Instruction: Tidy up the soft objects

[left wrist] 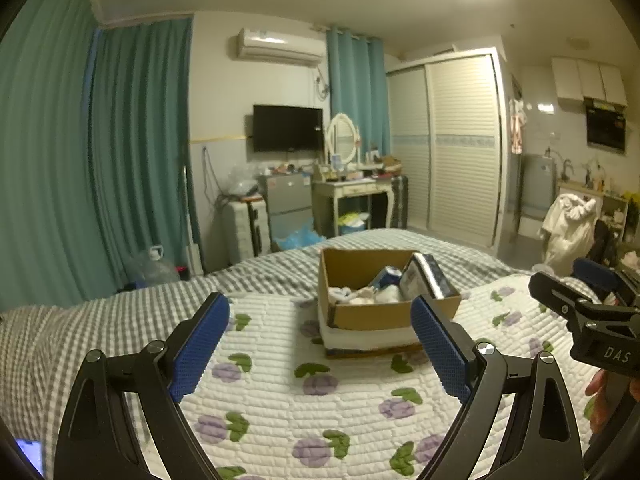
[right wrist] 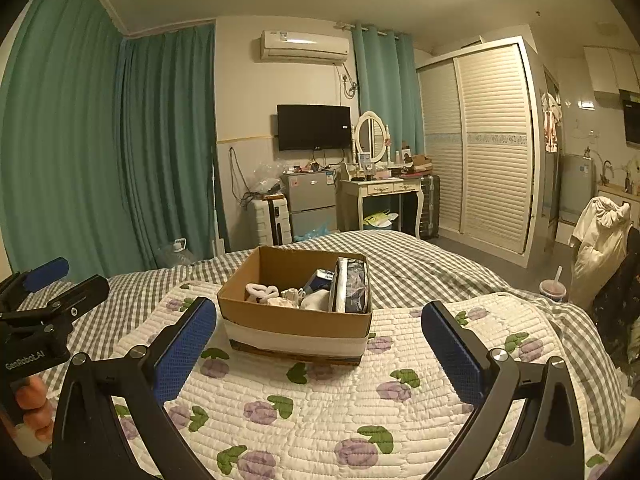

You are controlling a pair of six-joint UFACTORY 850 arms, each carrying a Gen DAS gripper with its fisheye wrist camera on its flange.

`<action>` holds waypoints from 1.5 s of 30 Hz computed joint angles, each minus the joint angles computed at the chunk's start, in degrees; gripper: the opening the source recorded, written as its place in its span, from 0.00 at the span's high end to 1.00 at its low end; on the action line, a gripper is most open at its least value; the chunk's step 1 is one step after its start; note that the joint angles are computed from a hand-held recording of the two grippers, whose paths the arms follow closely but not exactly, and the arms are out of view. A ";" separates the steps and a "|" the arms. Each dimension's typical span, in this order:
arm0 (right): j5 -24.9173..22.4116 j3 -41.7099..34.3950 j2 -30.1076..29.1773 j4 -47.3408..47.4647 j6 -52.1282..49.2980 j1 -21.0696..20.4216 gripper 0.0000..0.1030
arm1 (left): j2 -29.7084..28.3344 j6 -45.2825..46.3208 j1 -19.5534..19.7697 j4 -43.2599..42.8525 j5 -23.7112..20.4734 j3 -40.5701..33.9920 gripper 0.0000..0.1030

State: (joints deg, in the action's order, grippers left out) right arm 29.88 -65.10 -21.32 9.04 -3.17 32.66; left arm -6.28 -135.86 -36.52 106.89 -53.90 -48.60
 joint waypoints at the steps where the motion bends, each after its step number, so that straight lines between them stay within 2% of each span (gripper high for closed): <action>1: 0.00 -0.03 -0.01 0.16 -0.15 0.02 0.00 | 0.07 -0.06 0.00 0.04 0.00 0.04 0.09; 16: -0.64 -0.12 -0.17 -1.85 2.39 -0.16 0.00 | 0.36 -0.34 0.23 0.24 0.12 0.43 0.09; 45: -0.67 0.21 -0.32 0.05 0.50 0.01 0.00 | -0.43 -1.62 0.45 0.99 0.12 0.40 0.09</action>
